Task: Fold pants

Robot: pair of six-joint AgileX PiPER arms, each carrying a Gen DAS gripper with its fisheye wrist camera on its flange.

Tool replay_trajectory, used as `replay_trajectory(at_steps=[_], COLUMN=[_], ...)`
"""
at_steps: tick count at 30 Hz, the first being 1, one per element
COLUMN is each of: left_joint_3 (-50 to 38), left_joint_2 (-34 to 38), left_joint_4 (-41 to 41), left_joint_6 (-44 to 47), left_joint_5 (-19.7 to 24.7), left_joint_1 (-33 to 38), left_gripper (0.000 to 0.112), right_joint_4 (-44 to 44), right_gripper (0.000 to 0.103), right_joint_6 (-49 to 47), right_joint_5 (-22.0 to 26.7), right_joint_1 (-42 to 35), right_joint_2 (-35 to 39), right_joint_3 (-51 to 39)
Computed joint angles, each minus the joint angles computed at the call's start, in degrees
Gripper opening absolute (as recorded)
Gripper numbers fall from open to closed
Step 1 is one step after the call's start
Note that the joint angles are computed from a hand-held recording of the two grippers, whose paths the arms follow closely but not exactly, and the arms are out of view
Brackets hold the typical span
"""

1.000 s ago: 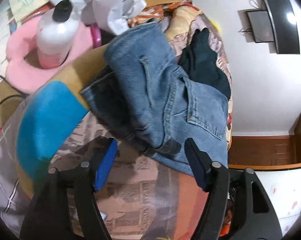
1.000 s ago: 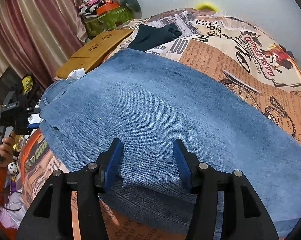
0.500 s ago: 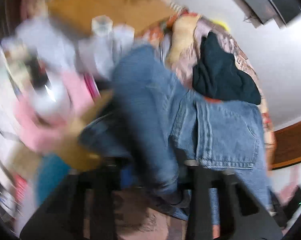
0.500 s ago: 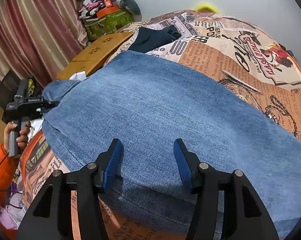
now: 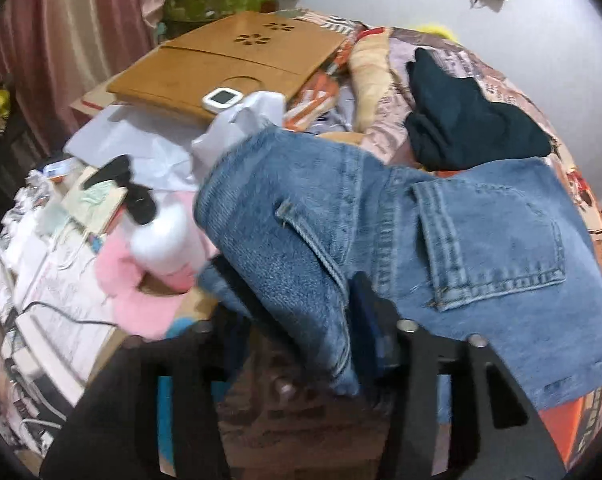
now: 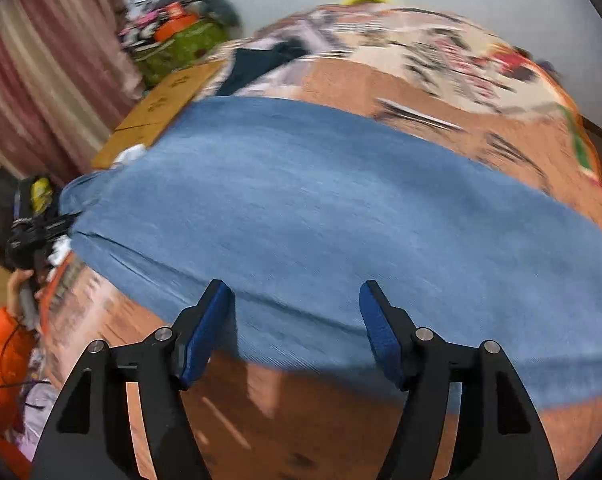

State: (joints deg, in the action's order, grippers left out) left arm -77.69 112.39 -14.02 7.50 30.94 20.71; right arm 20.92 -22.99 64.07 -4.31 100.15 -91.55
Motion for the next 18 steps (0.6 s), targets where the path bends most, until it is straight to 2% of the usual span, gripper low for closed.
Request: replay_trajectory(at_steps=[2, 4, 8, 10, 14, 18], left_joint_3=[0.6, 0.5, 1.3, 1.6, -0.5, -5.3], left_joint_2=[-1.9, -3.5, -7.8, -9.2, -11.3, -10.1], left_joint_4=[-0.9, 3.0, 9.5, 10.6, 9.7, 10.4], left_joint_6=[1.4, -2.0, -7.6, -8.9, -9.7, -10.9], left_joint_5=[2.5, 4.4, 5.0, 4.6, 5.6, 7.5], left_joint_1=[1.4, 1.7, 1.2, 1.1, -0.7, -5.1], left_gripper=[0.058, 0.064, 0.067, 0.073, 0.082, 0.088], right_joint_4=[-2.5, -2.5, -0.3, 0.3, 2.0, 5.0], right_gripper=[0.064, 0.065, 0.065, 0.065, 0.065, 0.065], right_joint_6=[1.6, 2.6, 4.6, 5.9, 9.2, 11.7], right_joint_5=[-1.0, -2.2, -5.3, -6.0, -5.4, -2.9], right_joint_1=[-3.1, -7.6, -19.6, -23.8, -30.8, -33.6], right_joint_2=[-2.1, -4.2, -7.1, -7.0, -2.0, 5.6], right_joint_3=[2.0, 3.7, 5.0, 4.3, -1.4, -9.0])
